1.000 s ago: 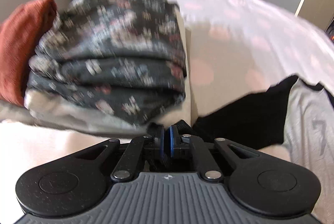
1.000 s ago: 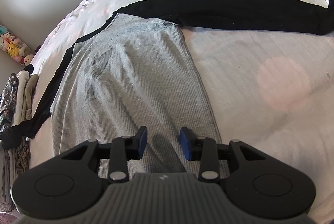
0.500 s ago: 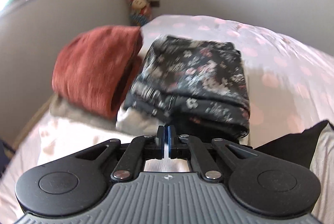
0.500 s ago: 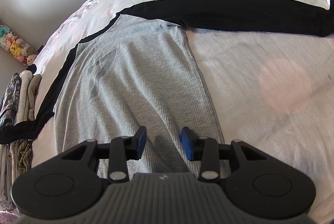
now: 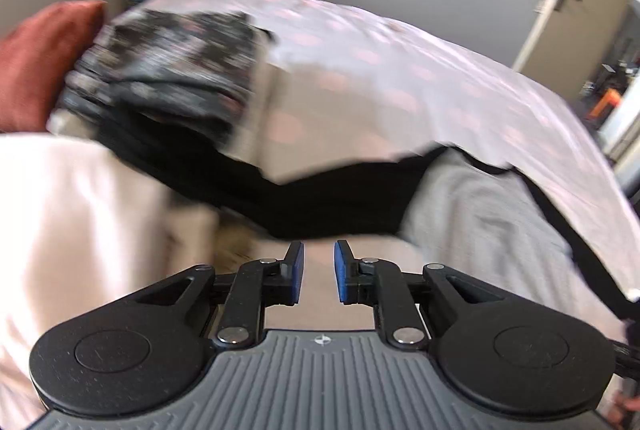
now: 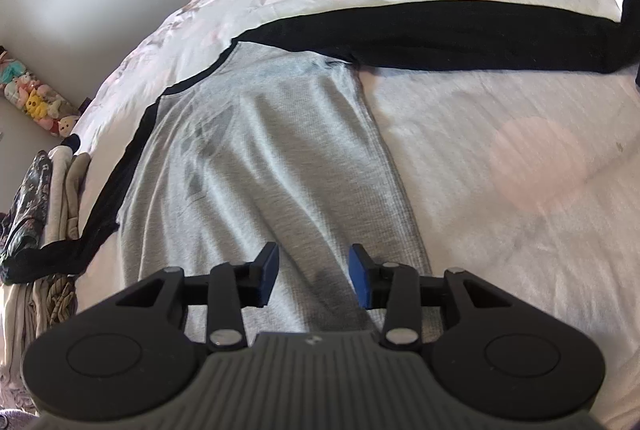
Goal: Fold clothes
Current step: 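Press both open grippers onto the shirt body to smooth it flat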
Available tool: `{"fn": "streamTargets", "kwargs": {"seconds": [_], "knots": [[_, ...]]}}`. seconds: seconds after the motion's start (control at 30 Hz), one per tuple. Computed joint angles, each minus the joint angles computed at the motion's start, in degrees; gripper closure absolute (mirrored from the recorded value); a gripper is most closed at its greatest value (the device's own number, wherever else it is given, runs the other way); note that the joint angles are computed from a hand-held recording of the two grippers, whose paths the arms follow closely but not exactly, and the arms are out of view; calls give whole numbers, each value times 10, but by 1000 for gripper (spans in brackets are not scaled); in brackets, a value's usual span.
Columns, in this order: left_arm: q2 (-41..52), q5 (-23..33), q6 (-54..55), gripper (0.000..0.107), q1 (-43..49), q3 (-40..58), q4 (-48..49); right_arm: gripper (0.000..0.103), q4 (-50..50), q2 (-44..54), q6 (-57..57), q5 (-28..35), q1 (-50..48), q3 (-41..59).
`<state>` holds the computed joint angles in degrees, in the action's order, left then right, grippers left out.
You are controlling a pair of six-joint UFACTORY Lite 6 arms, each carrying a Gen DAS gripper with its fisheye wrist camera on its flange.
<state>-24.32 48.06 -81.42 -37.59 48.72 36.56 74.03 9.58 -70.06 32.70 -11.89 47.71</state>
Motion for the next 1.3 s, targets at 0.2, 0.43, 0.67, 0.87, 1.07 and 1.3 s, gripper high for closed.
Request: {"fn": "streamTargets", "kwargs": {"seconds": [0.2,0.43,0.67,0.87,1.07,1.3], "knots": [[139,-88,-174,92,-114,27,47,56,-49,-37,46,4,44,-2],[291,-143,-261,92,-156,99,111,51,-57,-48,77,19,89,7],[408,-152,-192,92,-147,188,30,47,43,-14,-39,-52,105,-4],[456,-153,-126,86,-142,228,-55,47,124,78,-129,-28,83,24],[488,-167,-87,86,-147,242,-101,45,159,102,-162,-18,84,40],[459,-212,-59,85,-145,182,-108,40,115,13,-67,-34,74,-16]]}}
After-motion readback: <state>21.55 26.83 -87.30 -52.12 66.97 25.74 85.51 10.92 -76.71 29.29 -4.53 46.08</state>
